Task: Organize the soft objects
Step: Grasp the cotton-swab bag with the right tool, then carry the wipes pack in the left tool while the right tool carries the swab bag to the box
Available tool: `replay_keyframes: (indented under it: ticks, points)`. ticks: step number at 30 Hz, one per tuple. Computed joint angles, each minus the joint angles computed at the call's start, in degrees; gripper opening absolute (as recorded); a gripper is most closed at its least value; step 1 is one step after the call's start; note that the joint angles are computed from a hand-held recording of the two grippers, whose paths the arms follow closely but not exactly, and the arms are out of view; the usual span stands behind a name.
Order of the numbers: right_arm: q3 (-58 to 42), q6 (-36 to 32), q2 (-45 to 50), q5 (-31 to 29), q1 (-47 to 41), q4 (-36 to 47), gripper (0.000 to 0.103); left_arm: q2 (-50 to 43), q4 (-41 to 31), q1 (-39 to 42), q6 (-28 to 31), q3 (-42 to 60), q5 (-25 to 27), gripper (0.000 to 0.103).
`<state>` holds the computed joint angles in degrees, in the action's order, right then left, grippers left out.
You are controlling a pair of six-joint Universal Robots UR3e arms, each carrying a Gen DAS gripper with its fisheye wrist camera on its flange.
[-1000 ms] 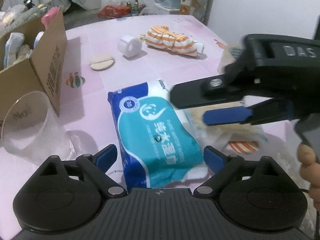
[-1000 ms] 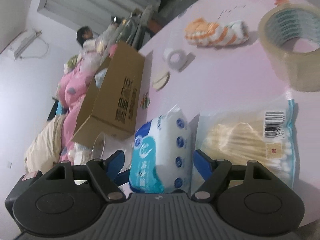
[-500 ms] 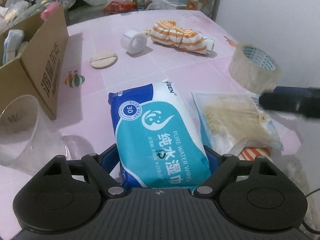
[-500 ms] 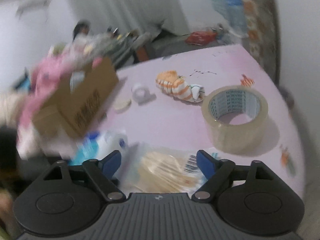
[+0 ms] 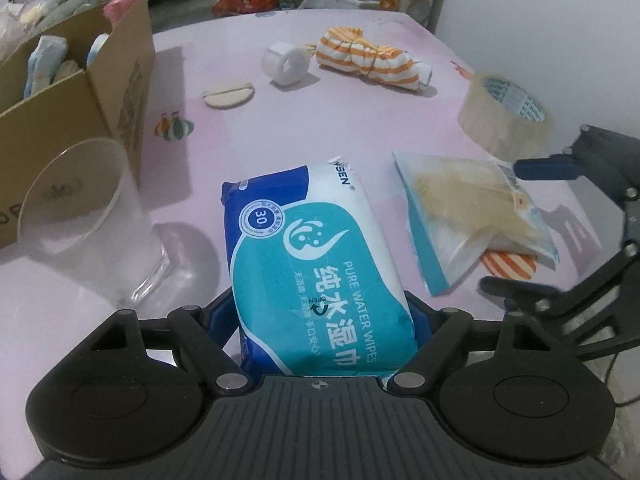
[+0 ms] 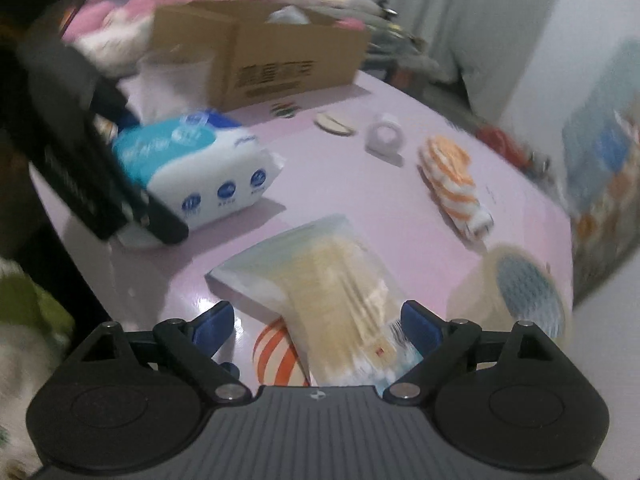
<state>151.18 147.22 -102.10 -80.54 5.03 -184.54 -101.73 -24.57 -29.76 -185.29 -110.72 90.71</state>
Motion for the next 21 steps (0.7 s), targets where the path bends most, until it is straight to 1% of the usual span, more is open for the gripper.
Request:
replay_keyframes:
  ticks: [1, 2, 4, 6, 10, 11, 13, 15, 16, 17, 18, 21]
  points:
    - [0.0, -0.3, 3.2, -1.8, 1.8, -3.9, 0.058, 0.3, -0.2, 0.1, -0.1, -0.2, -0.1, 0.081]
    - [0.4, -0.6, 5.5, -1.6, 2.3, -8.2, 0.058, 0.6, -0.3, 0.2, -0.1, -0.5, -0.2, 0.081]
    - [-0.7, 0.4, 6.5, -1.4, 2.5, -7.9, 0.056, 0.6, -0.2, 0.3, 0.0, -0.5, -0.3, 0.081]
    - [-2.1, 1.9, 6.5, -0.9, 1.5, -5.6, 0.053, 0.2, -0.5, 0.0, -0.1, 0.0, 0.1, 0.082]
    - [-2.2, 4.5, 5.9, -1.4, 1.2, -4.4, 0.053, -0.7, 0.0, -0.6, 0.0, 0.7, 0.9, 0.083]
    - [-2.1, 6.4, 6.3, -2.7, 2.1, -5.4, 0.053, -1.0, 0.4, -0.6, 0.0, 0.6, 1.0, 0.083]
    - [-2.5, 10.4, 10.5, -7.8, 5.9, -10.7, 0.052, -1.1, 1.2, -0.2, -0.3, 0.1, 0.6, 0.082]
    - [-2.7, 12.9, 13.3, -12.0, 9.2, -14.5, 0.051, -1.0, 2.4, -0.1, -0.5, -0.7, 0.6, 0.081]
    - [-2.8, 14.2, 13.9, -13.3, 10.2, -15.5, 0.05, -0.8, 2.9, -0.2, -0.4, -1.0, 0.7, 0.079]
    - [-2.7, 15.5, 13.0, -13.9, 10.5, -15.3, 0.047, -0.7, 3.5, -0.3, -0.1, -1.5, 0.9, 0.079]
    - [-2.5, 16.7, 11.3, -13.2, 9.9, -14.1, 0.046, -0.3, 3.9, -0.3, 0.1, -2.1, 0.8, 0.079]
    - [-1.3, 19.6, 3.7, -8.4, 5.9, -8.2, 0.046, 1.6, 4.2, 0.3, 0.7, -4.1, -0.6, 0.077]
